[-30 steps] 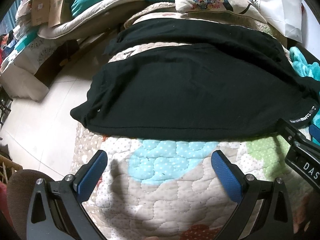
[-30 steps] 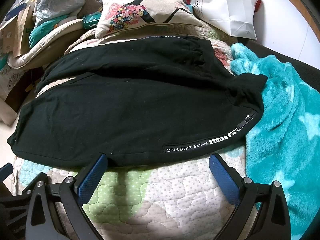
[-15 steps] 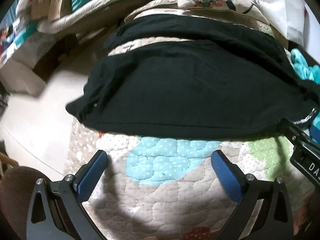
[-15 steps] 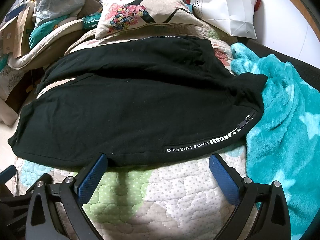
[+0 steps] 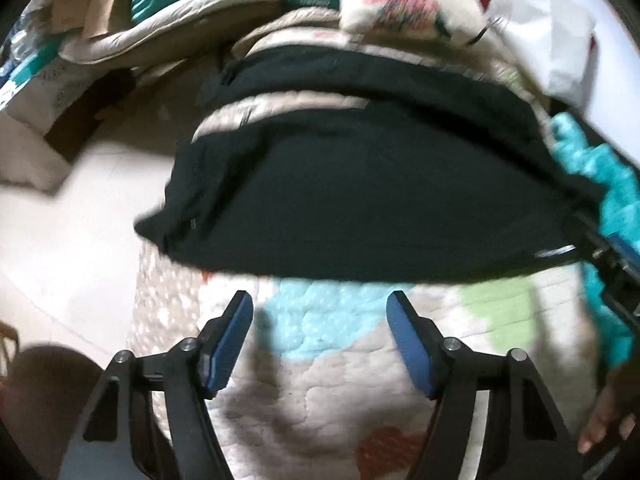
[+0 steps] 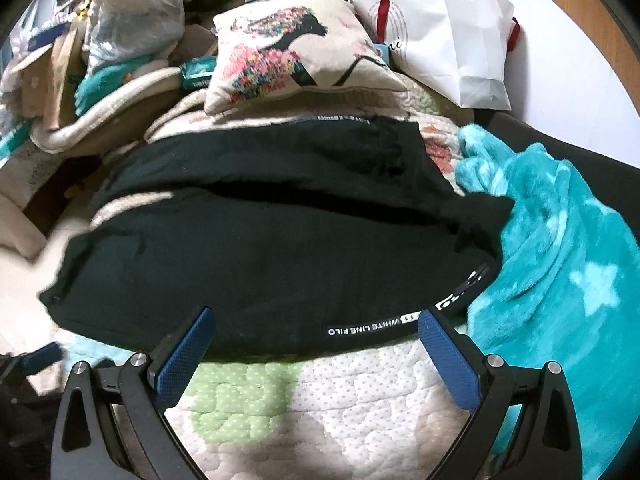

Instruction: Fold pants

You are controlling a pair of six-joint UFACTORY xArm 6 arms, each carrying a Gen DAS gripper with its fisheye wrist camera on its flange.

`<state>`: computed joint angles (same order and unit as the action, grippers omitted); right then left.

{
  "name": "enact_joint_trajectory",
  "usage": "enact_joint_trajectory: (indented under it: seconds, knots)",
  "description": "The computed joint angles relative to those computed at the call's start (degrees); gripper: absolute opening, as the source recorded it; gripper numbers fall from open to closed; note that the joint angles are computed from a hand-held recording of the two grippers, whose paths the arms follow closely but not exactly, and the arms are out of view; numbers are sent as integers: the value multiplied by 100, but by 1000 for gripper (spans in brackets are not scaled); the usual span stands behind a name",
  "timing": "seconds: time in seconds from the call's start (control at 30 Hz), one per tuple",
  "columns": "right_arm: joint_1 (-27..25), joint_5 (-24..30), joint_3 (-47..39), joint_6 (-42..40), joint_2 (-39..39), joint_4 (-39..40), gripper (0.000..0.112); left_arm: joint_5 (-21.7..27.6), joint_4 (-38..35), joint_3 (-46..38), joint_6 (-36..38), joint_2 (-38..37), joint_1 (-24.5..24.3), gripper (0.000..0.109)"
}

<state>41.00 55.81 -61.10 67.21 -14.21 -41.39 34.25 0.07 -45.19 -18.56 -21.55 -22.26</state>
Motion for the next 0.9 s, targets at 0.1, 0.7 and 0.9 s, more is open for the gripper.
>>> enact_joint_trajectory:
  seconds: [0.1, 0.7, 0.9]
  knots:
    - [-183, -131, -146, -400, -186, 427, 103, 71, -531, -375, 697, -61, 283, 70]
    - [-2223, 43, -4681, -5739, 3345, 3440, 102, 1235, -2205, -5342, 2402, 4279, 1860, 71]
    - [-2447, 1424, -8158, -6680, 5755, 3740, 102, 1969, -2260, -8043, 2193, 6391, 1977, 71]
